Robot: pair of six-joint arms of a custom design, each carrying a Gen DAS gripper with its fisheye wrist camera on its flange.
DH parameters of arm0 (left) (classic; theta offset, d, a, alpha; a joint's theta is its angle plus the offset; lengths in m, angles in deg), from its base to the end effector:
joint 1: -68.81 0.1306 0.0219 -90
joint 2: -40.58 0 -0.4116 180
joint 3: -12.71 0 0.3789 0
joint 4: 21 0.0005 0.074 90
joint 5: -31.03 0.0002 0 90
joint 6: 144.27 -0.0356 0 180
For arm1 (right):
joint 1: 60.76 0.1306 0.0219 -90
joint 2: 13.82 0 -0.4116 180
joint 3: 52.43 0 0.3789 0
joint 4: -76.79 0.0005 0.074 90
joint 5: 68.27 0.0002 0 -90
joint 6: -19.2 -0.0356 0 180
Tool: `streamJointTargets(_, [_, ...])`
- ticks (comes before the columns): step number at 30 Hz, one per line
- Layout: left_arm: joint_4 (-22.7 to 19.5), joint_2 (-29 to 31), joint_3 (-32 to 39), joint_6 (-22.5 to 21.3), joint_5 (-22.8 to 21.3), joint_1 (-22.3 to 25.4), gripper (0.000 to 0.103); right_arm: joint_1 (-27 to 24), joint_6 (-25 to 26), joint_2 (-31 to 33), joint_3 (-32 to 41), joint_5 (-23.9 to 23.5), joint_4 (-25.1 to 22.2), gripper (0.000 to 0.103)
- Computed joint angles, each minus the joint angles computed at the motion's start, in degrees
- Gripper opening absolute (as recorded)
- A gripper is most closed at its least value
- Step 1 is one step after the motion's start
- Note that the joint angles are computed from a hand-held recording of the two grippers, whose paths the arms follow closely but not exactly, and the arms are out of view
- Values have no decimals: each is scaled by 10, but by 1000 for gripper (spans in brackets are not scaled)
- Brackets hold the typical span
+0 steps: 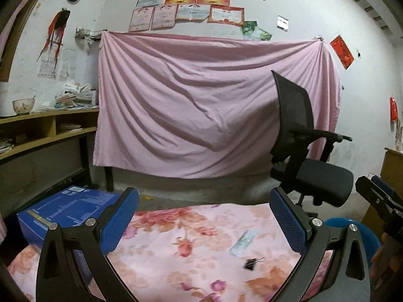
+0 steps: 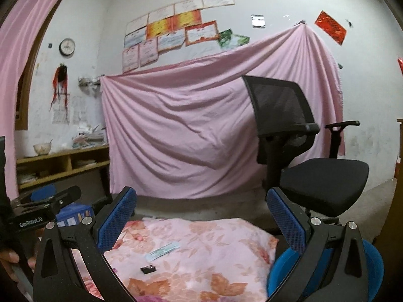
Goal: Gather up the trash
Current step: 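Move both open tools back over the table, then grasp the white-green medicine strip with the left tool while the right tool grasps the black binder clip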
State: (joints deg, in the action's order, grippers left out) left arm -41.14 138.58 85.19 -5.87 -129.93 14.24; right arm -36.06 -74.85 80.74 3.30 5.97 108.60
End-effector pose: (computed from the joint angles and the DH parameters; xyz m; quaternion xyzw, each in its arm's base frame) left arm 0.3057 -0.3726 0.3136 -0.1781 0.7648 0.0943 0.6119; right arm 0.4116 0.1994 0.2899 -0.2223 0.7137 0.2624 0.6102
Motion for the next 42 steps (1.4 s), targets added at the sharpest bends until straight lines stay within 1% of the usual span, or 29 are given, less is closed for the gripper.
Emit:
streamJointTargets(2, [-29, -4, -5, 28, 8, 4, 101, 9, 5, 5, 7, 8, -16, 103])
streamJointTargets(4, [-50, -6, -10, 46, 21, 11, 101, 16, 9, 13, 18, 9, -41, 103])
streamJointTargets(8, [-97, -8, -17, 84, 52, 25, 101, 25, 12, 32, 50, 11, -117, 103])
streamJointTargets(9, [-101, -7, -20, 90, 61, 30, 101, 27, 14, 37, 57, 12, -134, 103])
streamJointTargets(11, [-135, -3, -17, 119, 80, 38, 101, 30, 23, 47, 73, 10, -170, 103])
streamJointTargets(12, [-145, -1, -16, 127, 92, 42, 101, 31, 27, 52, 80, 8, -186, 103])
streamJointTargets(14, [-146, 0, -20, 127, 122, 53, 101, 34, 37, 60, 92, 4, -216, 103])
streamJointTargets(15, [-155, 3, -18, 129, 136, 58, 101, 36, 43, 64, 98, 2, -232, 103])
streamJointTargets(18, [-175, 13, -10, 123, 171, 70, 101, 42, 75, 81, 129, -6, -310, 103])
streamJointTargets(19, [-186, 18, -5, 124, 182, 73, 101, 43, 82, 86, 135, -10, -329, 103])
streamJointTargets(20, [-186, 20, -5, 120, 196, 77, 101, 45, 94, 92, 146, -18, -360, 103])
streamJointTargets(22, [-183, 24, -5, 110, 221, 87, 101, 46, 108, 101, 160, -29, -397, 102])
streamJointTargets(24, [-181, 26, -5, 106, 242, 94, 101, 47, 120, 111, 174, -37, -435, 98])
streamJointTargets(27, [-177, 29, -5, 99, 273, 105, 100, 49, 137, 126, 195, -49, -483, 90])
streamJointTargets(29, [-172, 31, -5, 92, 296, 111, 96, 52, 155, 140, 210, -58, -522, 81])
streamJointTargets(31, [-171, 34, -3, 83, 321, 120, 92, 56, 169, 151, 225, -55, -550, 79])
streamJointTargets(32, [-173, 36, -1, 81, 331, 123, 90, 59, 176, 154, 229, -55, -561, 77])
streamJointTargets(34, [-173, 40, 1, 77, 358, 133, 82, 64, 186, 161, 239, -49, -577, 73])
streamJointTargets(35, [-174, 40, 2, 77, 367, 135, 80, 66, 189, 166, 245, -48, -585, 70])
streamJointTargets(39, [-173, 43, 4, 74, 404, 149, 79, 71, 188, 177, 262, -50, -597, 64])
streamJointTargets(42, [-177, 46, 8, 67, 410, 151, 79, 75, 195, 182, 269, -52, -603, 59])
